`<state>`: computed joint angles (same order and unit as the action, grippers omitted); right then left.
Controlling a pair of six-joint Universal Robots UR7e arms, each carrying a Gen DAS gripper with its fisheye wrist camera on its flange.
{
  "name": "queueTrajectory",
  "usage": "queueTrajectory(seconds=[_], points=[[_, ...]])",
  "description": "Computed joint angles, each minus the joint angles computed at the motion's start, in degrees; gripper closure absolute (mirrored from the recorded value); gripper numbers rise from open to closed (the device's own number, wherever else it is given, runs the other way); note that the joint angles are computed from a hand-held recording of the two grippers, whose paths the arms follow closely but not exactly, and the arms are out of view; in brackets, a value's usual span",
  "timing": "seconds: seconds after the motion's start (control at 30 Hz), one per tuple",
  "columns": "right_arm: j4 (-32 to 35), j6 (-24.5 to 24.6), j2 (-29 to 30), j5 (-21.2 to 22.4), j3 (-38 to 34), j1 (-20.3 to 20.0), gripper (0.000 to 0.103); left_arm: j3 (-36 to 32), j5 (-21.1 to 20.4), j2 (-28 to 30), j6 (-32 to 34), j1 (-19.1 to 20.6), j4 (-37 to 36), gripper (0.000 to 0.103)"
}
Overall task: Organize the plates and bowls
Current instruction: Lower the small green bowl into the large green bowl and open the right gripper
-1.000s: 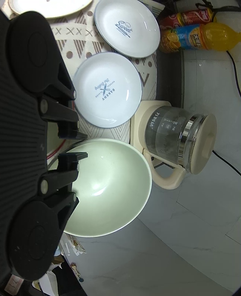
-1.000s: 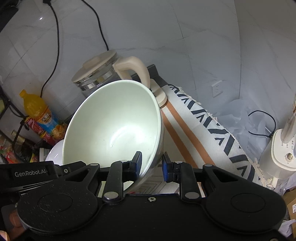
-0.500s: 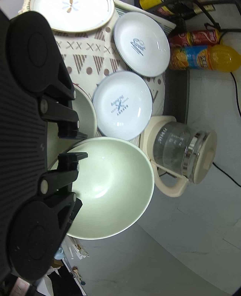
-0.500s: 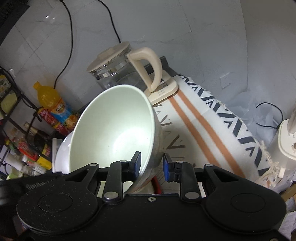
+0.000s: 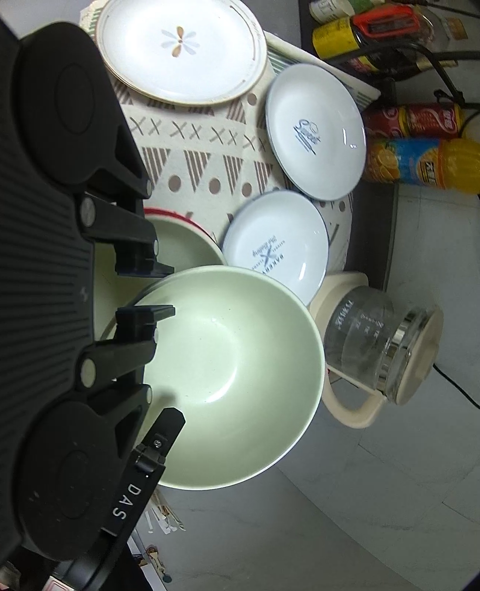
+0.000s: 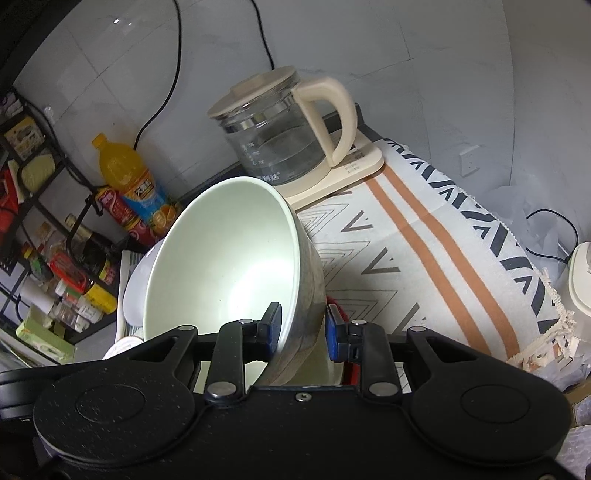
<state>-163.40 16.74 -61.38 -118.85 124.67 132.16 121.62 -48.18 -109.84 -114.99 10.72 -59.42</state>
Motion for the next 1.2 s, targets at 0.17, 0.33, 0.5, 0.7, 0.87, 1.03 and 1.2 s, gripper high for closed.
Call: queueTrajectory(seconds=[0.17, 0.33, 0.5, 0.7, 0.87, 1.03, 1.2], points=[[0.54, 0.46, 0.58, -0.55, 0.49, 0.45, 0.078, 1.24, -1.74, -1.82, -1.7, -1.09, 1.1, 0.091], [1.24, 0.3, 1.08, -0.91, 0.76, 0.46, 0.078, 2.53, -3.09, -3.24, -2.45, -1.34, 0.54, 0.09], [2.77, 0.39, 1.77, -2.05, 0.49, 0.68, 0.079, 3.99, -4.16, -4.96, -2.25, -0.56, -0.96, 0.09], [3.46, 0.26, 2.55, -3.41, -0.01, 0.52, 0.082, 5.28, -3.86, -6.19, -0.99, 0.38, -3.22, 0.091], [4.44, -0.48, 3.26, -4.31, -0.71, 0.73, 0.085, 4.81, -3.46, -5.52, 0.36, 1.27, -3.61, 0.089], [4.96, 0.25, 3.15, -3.73, -0.7, 0.42, 0.088, 4.47, -4.18, -5.45, 0.75, 0.92, -3.29, 0.088], [3.36, 1.33, 3.53, -3.82, -0.08, -0.02, 0.091, 3.71, -4.64, -5.91, -3.14, -0.62, -0.83, 0.087]])
